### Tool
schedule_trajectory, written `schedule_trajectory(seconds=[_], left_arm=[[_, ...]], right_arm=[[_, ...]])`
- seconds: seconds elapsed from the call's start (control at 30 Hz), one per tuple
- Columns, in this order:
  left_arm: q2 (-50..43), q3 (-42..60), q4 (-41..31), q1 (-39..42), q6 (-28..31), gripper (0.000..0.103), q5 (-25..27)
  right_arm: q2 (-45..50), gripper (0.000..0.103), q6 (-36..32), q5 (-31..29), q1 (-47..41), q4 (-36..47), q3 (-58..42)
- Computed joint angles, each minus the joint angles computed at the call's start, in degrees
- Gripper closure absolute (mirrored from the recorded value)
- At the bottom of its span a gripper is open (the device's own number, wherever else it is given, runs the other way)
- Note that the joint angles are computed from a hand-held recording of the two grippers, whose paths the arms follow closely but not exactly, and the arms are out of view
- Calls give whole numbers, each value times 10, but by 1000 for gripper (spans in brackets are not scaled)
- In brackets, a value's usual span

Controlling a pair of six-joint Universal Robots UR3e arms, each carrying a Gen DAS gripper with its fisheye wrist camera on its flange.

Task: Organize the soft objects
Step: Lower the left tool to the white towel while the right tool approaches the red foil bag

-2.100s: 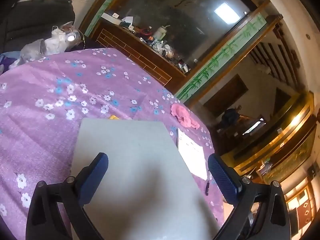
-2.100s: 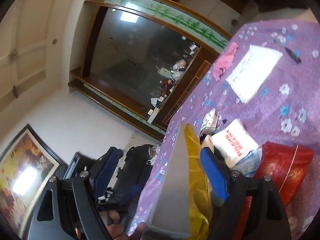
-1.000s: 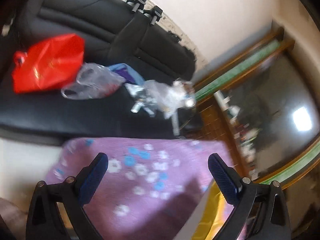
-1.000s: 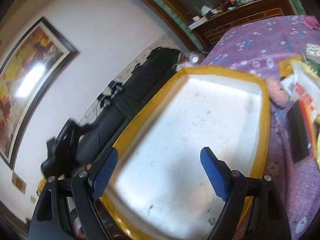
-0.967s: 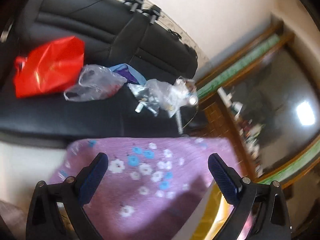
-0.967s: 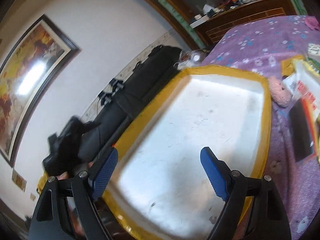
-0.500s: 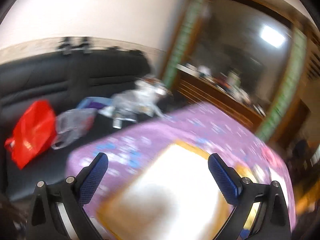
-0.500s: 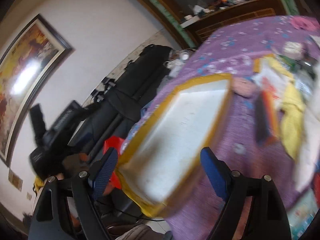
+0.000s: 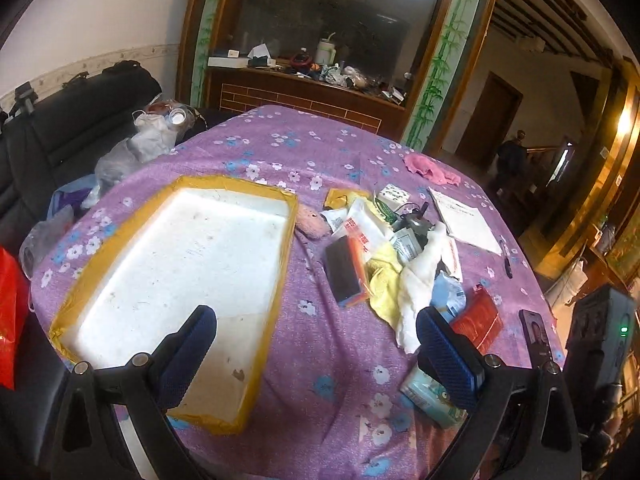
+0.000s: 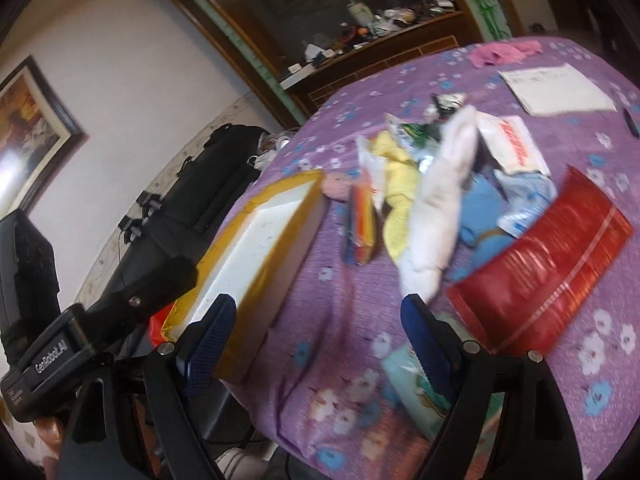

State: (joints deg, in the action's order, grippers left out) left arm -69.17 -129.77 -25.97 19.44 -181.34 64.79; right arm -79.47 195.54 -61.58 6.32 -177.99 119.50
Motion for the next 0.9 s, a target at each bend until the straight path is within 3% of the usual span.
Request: schedule_trajectory(seconds=[0.07,0.2,0.43,0.6,0.9], left_arm=[[15,1,-20,14,9,2,-17],[-16,-9,35,-32,-30,2,33],[-82,23,49,-59,-21,2,41],[-141,53,62,-76,-12,2,18],[-234,124,72,-119,-23,2,26]], right_arm=[[1,19,3,-1,-12,-8,15],[-2,19,4,0,-14,22,2],[-2,19,-4,-37,-9,35,-5],[11,19,-25,-20,-29,32,1],[11,19,-71,4,-49,26,12]])
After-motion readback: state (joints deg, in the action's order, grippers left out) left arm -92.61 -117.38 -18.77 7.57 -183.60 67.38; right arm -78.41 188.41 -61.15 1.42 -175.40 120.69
